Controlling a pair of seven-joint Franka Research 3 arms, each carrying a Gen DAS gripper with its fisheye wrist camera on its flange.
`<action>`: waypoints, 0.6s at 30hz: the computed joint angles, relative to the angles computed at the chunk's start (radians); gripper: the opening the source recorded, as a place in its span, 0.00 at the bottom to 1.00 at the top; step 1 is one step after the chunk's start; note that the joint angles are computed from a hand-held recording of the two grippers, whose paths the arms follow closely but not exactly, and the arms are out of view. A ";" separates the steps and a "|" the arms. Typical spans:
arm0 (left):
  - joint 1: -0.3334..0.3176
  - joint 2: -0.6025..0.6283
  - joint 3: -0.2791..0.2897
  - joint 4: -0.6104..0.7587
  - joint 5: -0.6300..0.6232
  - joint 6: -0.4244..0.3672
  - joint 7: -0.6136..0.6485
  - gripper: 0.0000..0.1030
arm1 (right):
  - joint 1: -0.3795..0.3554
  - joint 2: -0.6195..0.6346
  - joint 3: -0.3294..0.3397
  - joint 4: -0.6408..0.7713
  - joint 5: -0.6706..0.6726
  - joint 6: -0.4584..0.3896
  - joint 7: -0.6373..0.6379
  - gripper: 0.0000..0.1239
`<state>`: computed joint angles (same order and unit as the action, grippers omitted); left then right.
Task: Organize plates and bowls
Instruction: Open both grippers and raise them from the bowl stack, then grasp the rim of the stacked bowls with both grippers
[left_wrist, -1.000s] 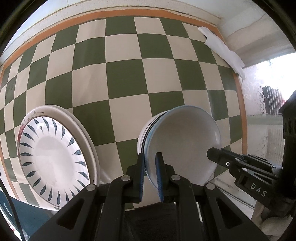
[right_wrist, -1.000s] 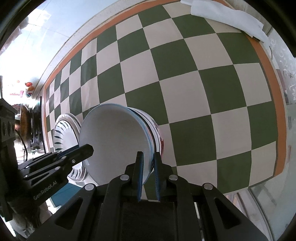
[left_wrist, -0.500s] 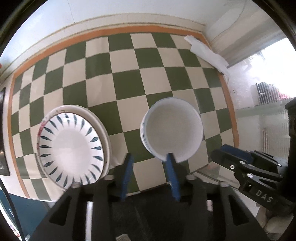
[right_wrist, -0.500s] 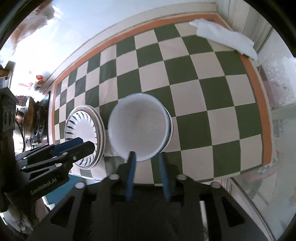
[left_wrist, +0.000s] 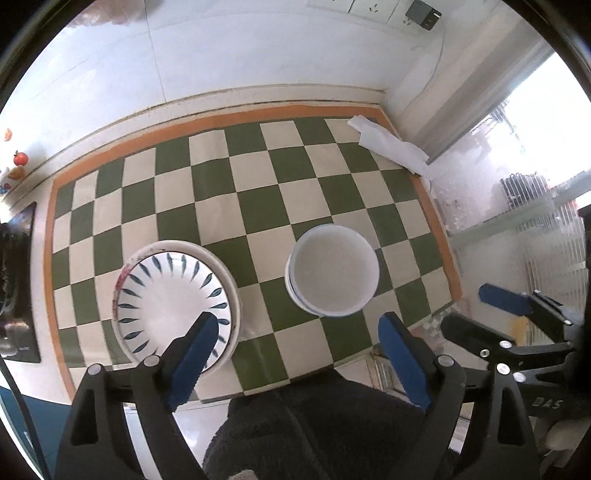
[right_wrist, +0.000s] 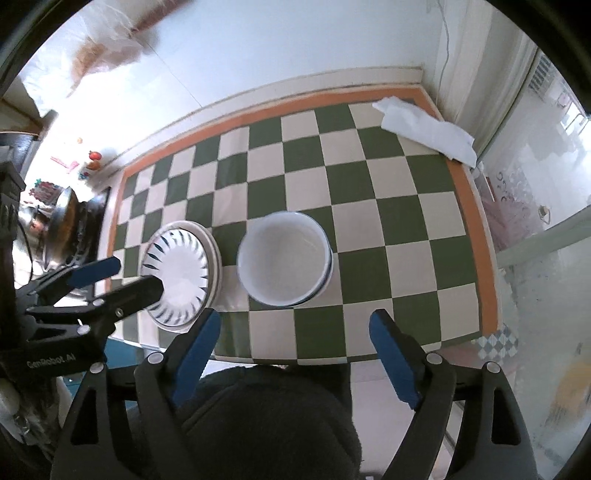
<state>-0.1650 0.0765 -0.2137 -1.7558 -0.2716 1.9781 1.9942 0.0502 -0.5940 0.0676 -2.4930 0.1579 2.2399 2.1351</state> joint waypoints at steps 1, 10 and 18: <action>0.002 -0.011 0.001 -0.004 -0.006 -0.002 0.006 0.86 | 0.000 -0.005 0.004 0.005 -0.005 -0.008 0.002 0.71; 0.010 -0.058 0.021 -0.011 -0.040 -0.010 0.015 0.87 | -0.005 -0.041 0.027 0.033 -0.042 -0.044 0.043 0.75; 0.014 -0.033 0.020 -0.003 -0.058 -0.002 0.011 0.99 | 0.004 -0.028 0.011 0.013 -0.022 -0.016 0.047 0.77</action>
<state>-0.1513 0.0431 -0.1935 -1.7592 -0.3295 1.9760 2.0052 0.0541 -0.6218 0.0786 -2.4798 0.1360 2.2239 2.1821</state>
